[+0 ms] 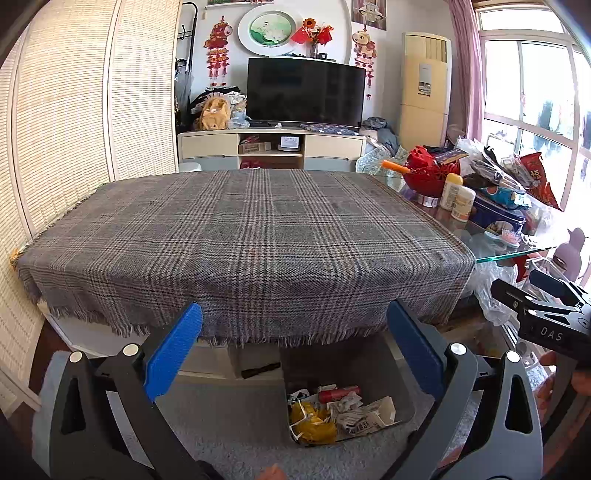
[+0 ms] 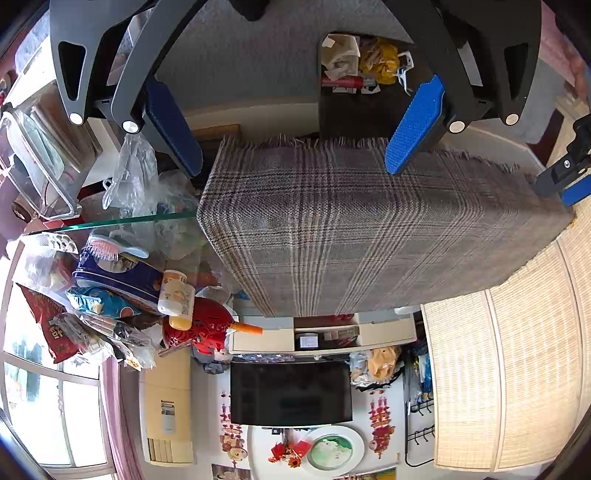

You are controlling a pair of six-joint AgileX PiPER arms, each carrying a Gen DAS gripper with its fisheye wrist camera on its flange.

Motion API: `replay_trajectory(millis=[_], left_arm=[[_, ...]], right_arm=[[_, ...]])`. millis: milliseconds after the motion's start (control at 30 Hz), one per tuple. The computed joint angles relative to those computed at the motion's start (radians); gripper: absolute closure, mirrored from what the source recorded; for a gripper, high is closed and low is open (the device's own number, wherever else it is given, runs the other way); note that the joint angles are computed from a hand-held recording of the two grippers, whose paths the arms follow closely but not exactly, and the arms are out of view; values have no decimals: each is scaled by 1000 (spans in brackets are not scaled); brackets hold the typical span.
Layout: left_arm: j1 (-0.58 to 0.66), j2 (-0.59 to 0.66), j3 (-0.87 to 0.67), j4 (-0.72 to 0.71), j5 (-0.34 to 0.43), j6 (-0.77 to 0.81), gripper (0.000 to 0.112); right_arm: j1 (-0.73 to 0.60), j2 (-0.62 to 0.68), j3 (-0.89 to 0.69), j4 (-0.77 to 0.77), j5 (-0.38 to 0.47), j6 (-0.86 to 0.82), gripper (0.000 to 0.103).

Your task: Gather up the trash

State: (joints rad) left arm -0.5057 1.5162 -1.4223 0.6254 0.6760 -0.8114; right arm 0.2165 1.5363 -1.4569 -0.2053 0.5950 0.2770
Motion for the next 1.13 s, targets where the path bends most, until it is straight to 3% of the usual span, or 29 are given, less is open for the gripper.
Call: replay_trajectory(millis=[400,567,800,933,1133], left_arm=[[10,17,-26,-11,39,-2,17],[19,-7,8,-12,-12,-4,17],[18,0,-3,-12,-3,6,17],[3,15,-23,36,45,-30,17],[12,8,-17,19,27,-18,17]], right_arm=[[1,7,-6,-15,13,12,3],[0,10,-9,-10,15,8,3],[-2,11,-9,-2,16,2,3],[-3,10,-9,1,19,2,3],[-1,10,-11,0,22,4,3]])
